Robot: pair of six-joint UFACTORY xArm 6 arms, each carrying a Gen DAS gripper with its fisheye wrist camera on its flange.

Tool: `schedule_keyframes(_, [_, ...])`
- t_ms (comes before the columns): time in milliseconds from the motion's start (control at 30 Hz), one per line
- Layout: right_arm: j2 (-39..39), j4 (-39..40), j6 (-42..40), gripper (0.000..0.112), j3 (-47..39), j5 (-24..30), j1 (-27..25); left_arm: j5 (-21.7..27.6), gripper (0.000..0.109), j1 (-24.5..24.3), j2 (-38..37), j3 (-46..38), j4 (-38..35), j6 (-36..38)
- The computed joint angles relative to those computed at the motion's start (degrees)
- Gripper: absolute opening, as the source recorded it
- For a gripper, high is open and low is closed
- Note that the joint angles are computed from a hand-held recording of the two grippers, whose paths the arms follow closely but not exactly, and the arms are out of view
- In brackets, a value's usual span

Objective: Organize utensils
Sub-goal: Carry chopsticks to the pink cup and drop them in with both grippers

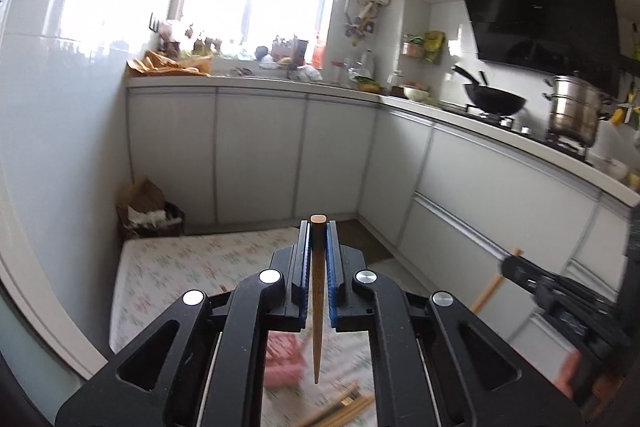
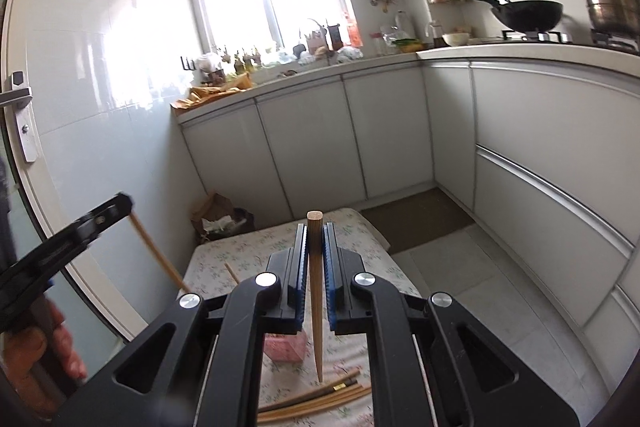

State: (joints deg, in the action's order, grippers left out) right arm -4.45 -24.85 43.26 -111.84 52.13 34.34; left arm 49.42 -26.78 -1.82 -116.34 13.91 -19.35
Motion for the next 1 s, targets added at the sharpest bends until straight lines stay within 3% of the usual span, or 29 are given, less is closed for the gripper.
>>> schedule_keyframes(200, [5.3,2.7,-1.5,0.008,-3.8,-2.7,-1.0,-1.3,0.006,3.2,5.6,-2.0,1.9,-0.8])
schedule_keyframes(400, [10.5,6.4,-2.1,0.008,-6.5,-6.0,-1.4,-4.2,0.008,4.8,5.0,7.2,-0.9,-0.1])
schedule_keyframes(467, [12.1,6.3,-2.0,0.008,-7.7,-6.8,-0.9,-5.7,0.015,5.2,3.0,10.8,-1.0,-1.5])
schedule_keyframes(600, [14.4,4.1,-1.4,0.008,-9.3,-8.6,0.2,-14.8,0.039,7.5,-4.0,19.6,-3.5,-6.3])
schedule_keyframes(733, [19.1,4.3,-1.7,0.008,-14.5,-8.7,0.8,-21.9,0.051,9.5,-10.3,26.1,0.8,-14.7])
schedule_keyframes(767, [20.5,4.1,-1.8,0.008,-16.0,-8.5,1.0,-22.9,0.058,9.8,-11.3,27.2,1.5,-16.0])
schedule_keyframes(833, [22.2,3.5,-1.6,0.008,-17.4,-8.8,1.4,-24.3,0.061,10.5,-13.2,29.3,2.3,-18.0])
schedule_keyframes(1000, [27.8,3.9,-2.6,0.008,-22.2,-7.1,1.8,-25.9,0.061,12.1,-15.6,32.9,-1.8,-15.1])
